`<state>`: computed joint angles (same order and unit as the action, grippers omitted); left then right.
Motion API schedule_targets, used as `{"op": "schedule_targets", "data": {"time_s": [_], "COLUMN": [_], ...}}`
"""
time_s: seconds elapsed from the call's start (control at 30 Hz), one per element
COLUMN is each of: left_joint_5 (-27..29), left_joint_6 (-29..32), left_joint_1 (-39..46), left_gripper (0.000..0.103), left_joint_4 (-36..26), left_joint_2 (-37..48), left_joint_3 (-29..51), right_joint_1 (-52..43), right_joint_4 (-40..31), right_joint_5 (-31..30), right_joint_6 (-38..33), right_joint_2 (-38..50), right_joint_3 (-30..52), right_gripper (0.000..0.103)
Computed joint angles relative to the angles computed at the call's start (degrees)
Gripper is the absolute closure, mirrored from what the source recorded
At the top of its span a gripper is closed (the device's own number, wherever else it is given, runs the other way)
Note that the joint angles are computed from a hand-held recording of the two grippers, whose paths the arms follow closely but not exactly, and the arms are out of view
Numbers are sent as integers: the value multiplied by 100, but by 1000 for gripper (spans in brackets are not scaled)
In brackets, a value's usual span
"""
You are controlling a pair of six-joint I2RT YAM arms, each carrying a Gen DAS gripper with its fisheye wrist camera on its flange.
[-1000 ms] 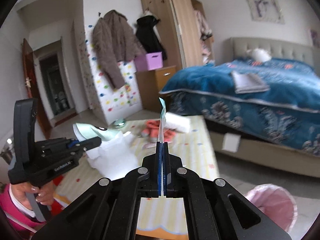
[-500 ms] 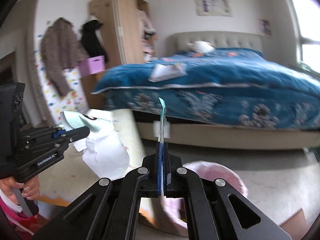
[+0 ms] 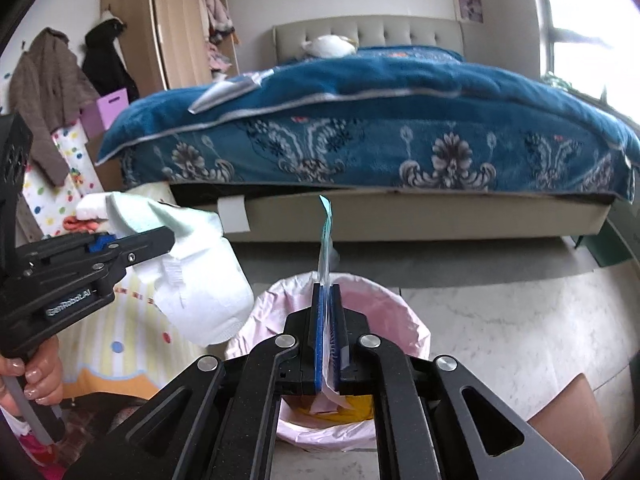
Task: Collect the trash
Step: 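Carry the pad and snack bag over the pink bin and open both grippers, then move both open grippers back over the table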
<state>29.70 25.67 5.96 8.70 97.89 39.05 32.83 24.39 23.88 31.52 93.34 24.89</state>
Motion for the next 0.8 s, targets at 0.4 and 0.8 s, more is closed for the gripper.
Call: {"op": "schedule_targets", "data": {"time_s": [0.4,0.8], "left_joint_5": [549,1237], "left_joint_6": [638,2008], "left_joint_1": [1715,4118], "left_gripper": [44,38], "left_joint_4": [-1019,-2160], "left_joint_2": [-584,-369], "left_joint_3": [4,577], "right_joint_1": [488,1942], "right_joint_4": [238,-927], "right_joint_5": [-61,239], "right_joint_6": [458,372], "right_joint_2": [-375,167], "right_joint_3": [-246,1445], "right_gripper": [73,64]}}
